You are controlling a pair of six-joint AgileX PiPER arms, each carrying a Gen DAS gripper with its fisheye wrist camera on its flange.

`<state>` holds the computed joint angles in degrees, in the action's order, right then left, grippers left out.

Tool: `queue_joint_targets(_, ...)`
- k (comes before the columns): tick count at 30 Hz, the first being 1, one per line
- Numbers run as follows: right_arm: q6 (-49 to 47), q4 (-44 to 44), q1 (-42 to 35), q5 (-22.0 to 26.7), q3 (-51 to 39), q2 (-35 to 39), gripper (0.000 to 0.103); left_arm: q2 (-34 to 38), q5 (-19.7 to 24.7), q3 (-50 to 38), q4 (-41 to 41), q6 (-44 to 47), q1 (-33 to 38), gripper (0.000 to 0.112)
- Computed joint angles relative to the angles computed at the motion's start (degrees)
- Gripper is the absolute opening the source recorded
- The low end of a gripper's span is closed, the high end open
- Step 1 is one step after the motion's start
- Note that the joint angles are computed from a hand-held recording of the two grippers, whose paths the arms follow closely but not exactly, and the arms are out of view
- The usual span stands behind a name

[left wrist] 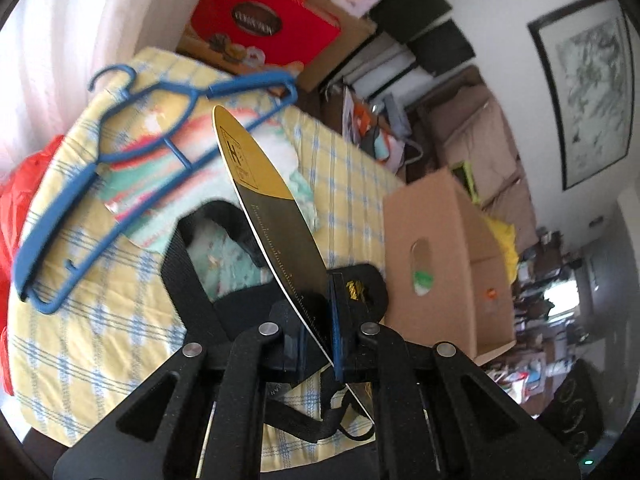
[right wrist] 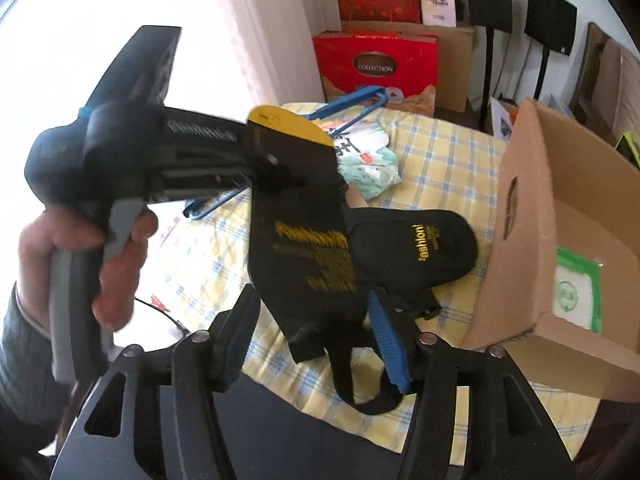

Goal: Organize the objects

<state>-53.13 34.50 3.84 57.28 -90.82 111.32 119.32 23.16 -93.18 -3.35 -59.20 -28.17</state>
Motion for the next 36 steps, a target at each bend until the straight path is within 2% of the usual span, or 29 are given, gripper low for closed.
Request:
queue_joint_targets(5, 1.39, -3.37, -0.10, -3.69, 1.76, -1.98, 0.062, -6.06, -3.28, 6.94, 4.59, -4.60, 1.31, 0.002)
queue_joint_targets(15, 2.95, -1.70, -0.82, -1.07, -3.72, 3.93, 0.062, -10.81, -6.33, 15.06, 5.11, -5.15, 2.96, 0.001)
queue_joint_targets(21, 0.25, -2.56, 3.03, -3.21, -0.40, 3.61, 0.062, -14.04, -8.76, 19.91, 9.67, -9.95, 2.69, 0.001)
queue_joint_targets(23, -0.92, -2.14, 4.44, -4.06, 0.24, 4.05, 0.053, -15.61, -9.55, 21.90, 11.76, -11.99, 2.71, 0.001)
queue_joint_targets(26, -0.78, -2.33, 6.41, -4.36, -0.03, 5.40, 0.045, -17.14, -9.80, 23.54, 14.23, -14.49, 2.72, 0.001)
queue_joint_targets(33, 1.24, -5.11, 10.70, -8.35, 0.20, 7.99, 0.040, -20.05, -11.59, 27.71, 17.77, -18.31, 2.88, 0.001)
queue_joint_targets(36, 2.76, -7.58, 12.31, -10.01, 0.47, 9.02, 0.033, -20.01, -11.92, 28.08, 17.14, -17.78, 3.02, 0.001)
